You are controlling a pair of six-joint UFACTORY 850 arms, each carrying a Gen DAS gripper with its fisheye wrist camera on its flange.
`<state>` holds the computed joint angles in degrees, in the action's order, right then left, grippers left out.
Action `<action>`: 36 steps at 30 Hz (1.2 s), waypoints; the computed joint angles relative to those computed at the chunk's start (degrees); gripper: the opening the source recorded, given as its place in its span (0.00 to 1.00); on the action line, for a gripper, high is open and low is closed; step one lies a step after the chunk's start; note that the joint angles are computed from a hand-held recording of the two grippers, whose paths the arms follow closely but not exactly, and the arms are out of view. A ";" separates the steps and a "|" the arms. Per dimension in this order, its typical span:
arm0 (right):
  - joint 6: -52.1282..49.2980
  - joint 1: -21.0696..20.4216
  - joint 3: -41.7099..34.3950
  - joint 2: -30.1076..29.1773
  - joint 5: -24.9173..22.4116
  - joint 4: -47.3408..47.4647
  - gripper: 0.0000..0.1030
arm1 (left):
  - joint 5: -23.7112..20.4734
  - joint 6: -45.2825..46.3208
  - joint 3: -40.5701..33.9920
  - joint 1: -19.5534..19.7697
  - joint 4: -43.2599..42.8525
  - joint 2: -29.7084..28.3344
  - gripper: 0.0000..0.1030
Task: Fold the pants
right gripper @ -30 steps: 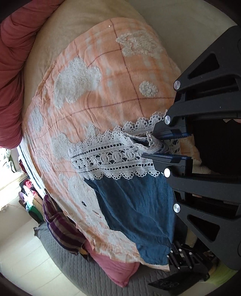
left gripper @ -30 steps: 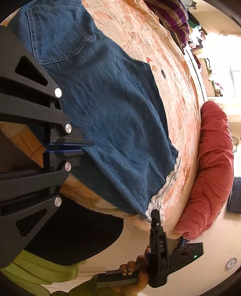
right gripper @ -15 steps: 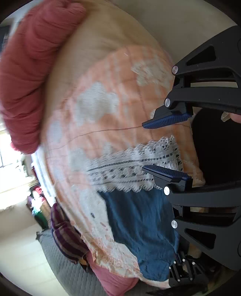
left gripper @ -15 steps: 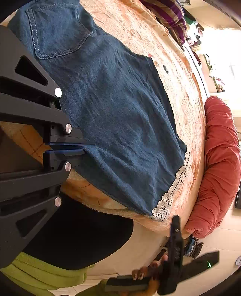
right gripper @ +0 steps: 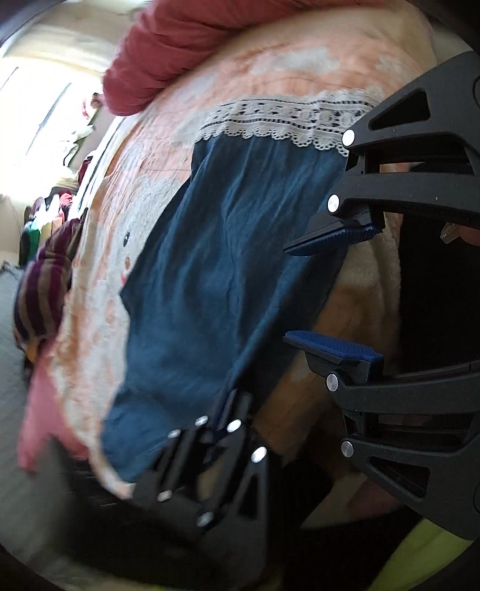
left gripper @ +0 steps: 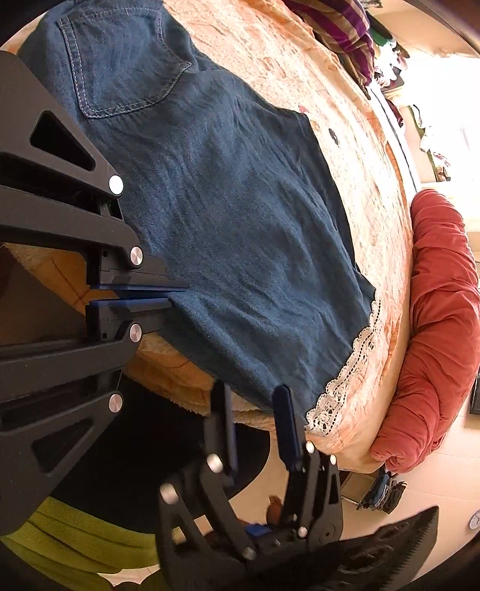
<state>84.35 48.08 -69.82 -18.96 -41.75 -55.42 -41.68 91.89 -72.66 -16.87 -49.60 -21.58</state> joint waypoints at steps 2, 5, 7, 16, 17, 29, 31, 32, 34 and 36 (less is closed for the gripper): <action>-3.54 0.05 -1.61 -1.82 -2.41 1.00 0.28 | 0.12 0.08 0.15 0.00 0.08 0.06 0.02; -8.97 -0.29 -2.58 -3.01 -2.99 4.67 0.08 | -0.12 -0.60 0.01 -0.04 1.21 -0.11 0.02; -10.58 -0.25 -1.76 -2.40 -1.48 5.96 0.03 | -0.21 -1.22 -0.09 -0.17 2.29 -0.26 0.02; -8.39 -1.66 2.11 1.42 6.30 9.22 0.07 | -5.45 -5.03 -1.84 1.02 4.71 -1.06 0.37; -5.36 -1.51 3.52 3.11 7.36 6.69 0.15 | -6.36 -4.95 -1.91 1.52 4.15 -0.76 0.43; 26.21 -4.16 12.09 11.23 4.02 -9.50 0.45 | 6.83 -19.80 -4.81 14.46 -11.34 1.45 0.87; 26.87 -4.93 12.31 11.16 4.02 -9.44 0.47 | 9.07 -26.35 -6.39 15.38 -8.76 0.01 0.89; 27.42 -5.20 12.53 11.04 4.34 -9.76 0.50 | 9.48 -31.79 -7.82 15.58 -5.58 -1.38 0.90; 27.95 -5.65 12.69 10.88 4.17 -9.49 0.59 | 8.68 -39.77 -10.07 15.89 -1.40 -3.75 0.91; 27.47 -5.98 13.48 11.19 4.27 -8.78 0.59 | 7.52 -45.94 -12.47 15.64 1.71 -6.42 0.91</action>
<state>111.82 42.10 -56.34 -7.77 -37.48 -64.21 -34.16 45.95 -85.14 -1.23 -47.89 -28.00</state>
